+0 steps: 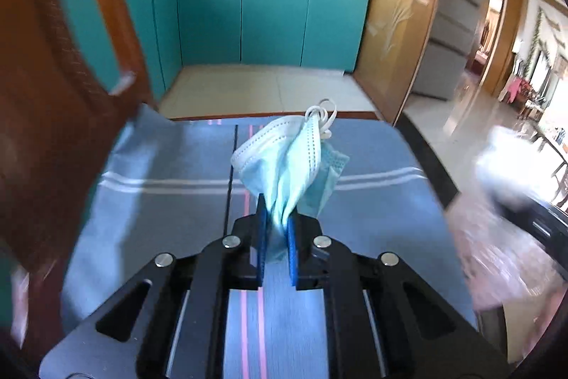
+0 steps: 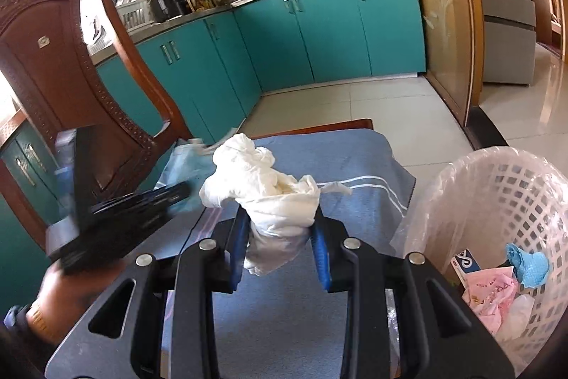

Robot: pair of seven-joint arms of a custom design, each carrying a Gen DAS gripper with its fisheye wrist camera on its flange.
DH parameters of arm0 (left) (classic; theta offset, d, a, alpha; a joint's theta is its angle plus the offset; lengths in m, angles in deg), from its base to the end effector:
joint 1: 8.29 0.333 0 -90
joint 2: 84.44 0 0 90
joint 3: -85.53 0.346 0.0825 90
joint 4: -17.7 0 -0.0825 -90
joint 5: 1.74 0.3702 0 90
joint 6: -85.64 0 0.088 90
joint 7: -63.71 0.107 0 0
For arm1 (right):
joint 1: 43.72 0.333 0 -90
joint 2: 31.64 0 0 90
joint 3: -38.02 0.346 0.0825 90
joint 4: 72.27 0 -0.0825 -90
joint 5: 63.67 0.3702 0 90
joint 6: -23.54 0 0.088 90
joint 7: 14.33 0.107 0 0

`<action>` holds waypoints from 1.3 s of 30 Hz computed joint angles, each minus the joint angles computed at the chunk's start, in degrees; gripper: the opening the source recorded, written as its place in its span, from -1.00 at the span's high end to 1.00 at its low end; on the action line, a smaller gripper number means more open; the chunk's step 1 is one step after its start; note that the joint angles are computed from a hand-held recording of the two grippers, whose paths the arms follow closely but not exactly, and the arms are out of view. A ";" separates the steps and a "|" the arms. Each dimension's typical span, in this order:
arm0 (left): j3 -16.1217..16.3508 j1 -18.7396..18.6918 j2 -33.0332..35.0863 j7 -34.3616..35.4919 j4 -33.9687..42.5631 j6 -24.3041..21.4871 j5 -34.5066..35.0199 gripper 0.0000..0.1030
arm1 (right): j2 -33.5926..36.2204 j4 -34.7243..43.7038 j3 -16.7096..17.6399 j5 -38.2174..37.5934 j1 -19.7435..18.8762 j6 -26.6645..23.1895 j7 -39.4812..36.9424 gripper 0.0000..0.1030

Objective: Collect trash
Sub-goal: 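Grasp the blue face mask with the left gripper while the right holds the tissue, then drop the tissue into the wastebasket with the right gripper while the left drops the blue mask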

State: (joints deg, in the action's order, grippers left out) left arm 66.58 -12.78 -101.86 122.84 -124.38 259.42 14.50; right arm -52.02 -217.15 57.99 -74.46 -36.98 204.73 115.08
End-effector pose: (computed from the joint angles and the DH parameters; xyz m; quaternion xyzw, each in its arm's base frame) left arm 0.4150 -0.2168 0.5289 -0.5872 0.6953 -0.3419 0.2341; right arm 0.3876 0.2323 0.5455 -0.6285 0.6214 -0.1916 0.4268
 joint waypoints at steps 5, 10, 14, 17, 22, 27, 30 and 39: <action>3.85 -5.39 -14.55 -1.11 -11.01 -0.10 -7.02 0.79 | -0.85 0.10 3.04 -1.80 -1.04 -0.62 0.49 0.38; -0.40 -3.22 -21.44 -2.71 -15.59 -0.74 -7.99 0.79 | -4.95 -3.21 6.83 -2.65 -1.54 0.35 3.04 0.37; 0.12 -4.60 -19.96 -1.50 -14.97 -1.02 -8.08 0.79 | -7.50 -4.98 10.95 -2.85 -3.67 1.40 4.67 0.37; 0.85 -5.88 -19.27 -0.43 -15.02 -0.77 -8.51 0.79 | -7.98 -4.47 14.22 -4.02 -6.97 1.27 4.85 0.37; 1.41 -7.12 -19.92 0.58 -15.87 -0.30 -9.33 0.79 | -7.27 -3.98 15.58 -4.56 -8.76 0.76 5.66 0.37; 1.70 -7.38 -20.43 1.31 -16.35 -0.25 -10.08 0.79 | -7.35 -3.74 16.67 -5.54 -10.14 0.77 6.55 0.37; 1.64 -7.30 -20.47 1.44 -16.36 -0.50 -10.42 0.79 | -7.45 -3.52 17.45 -5.85 -10.85 0.78 7.24 0.37; 0.93 -7.08 -19.86 1.44 -15.88 -0.78 -10.53 0.79 | -7.74 -3.50 17.21 -6.68 -10.73 0.49 8.19 0.37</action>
